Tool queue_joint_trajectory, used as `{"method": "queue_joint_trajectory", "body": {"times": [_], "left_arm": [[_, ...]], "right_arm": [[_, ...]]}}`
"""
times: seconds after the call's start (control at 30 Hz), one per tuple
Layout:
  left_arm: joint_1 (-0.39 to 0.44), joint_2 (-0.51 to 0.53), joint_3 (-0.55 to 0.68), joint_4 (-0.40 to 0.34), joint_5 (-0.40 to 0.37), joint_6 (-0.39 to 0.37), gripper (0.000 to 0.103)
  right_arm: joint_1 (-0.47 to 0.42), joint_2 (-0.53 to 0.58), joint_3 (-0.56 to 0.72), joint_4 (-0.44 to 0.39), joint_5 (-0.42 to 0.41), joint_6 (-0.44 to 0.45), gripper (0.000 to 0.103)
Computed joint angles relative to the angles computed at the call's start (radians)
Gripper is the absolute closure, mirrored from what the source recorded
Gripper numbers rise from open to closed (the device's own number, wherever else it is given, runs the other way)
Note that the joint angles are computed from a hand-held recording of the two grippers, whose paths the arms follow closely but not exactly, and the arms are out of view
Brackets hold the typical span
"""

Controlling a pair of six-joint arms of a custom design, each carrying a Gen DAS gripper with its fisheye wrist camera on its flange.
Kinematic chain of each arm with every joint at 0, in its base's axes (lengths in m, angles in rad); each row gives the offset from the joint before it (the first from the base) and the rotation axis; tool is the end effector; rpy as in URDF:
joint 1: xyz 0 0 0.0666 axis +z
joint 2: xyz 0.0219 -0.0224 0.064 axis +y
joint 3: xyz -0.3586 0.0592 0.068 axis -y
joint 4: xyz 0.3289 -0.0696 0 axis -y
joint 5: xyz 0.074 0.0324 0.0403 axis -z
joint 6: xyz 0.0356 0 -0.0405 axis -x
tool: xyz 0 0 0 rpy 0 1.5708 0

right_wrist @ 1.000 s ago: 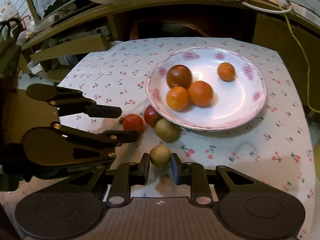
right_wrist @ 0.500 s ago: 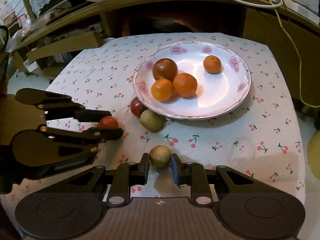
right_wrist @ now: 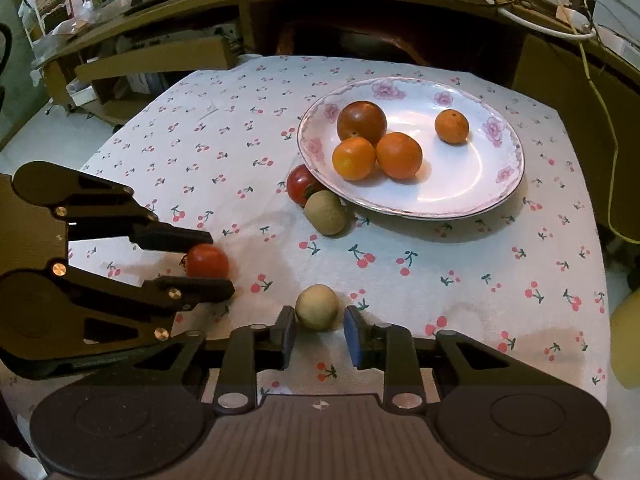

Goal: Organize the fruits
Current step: 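Place the kiwi and tomato into the white plate, opening both tools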

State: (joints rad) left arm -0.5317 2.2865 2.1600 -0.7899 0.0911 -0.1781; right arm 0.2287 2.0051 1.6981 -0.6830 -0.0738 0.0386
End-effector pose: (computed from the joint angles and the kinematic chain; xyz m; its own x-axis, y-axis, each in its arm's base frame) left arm 0.6026 -0.3587 0.2281 -0.5752 0.5430 -0.6118 0.6650 0.7459 0.0368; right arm 0.5916 0.1400 0.2362 -0.8034 -0.2265 -0.5507 -0.2967 0.9541 0.0404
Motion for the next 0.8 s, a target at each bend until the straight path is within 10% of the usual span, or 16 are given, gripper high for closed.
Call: {"method": "queue_joint_trajectory", "body": {"times": [0.57,0.8], "left_arm": [[0.005,0.032,0.088,-0.061,0.048,0.038,0.071],[0.002,0.192,0.444,-0.166,0.015,0.08,0.071]], "right_arm": [[0.004,-0.007,0.013,0.019,0.012,-0.012,0.079],[-0.023,0.005,0.07,0.051,0.037,-0.065,0.079]]}}
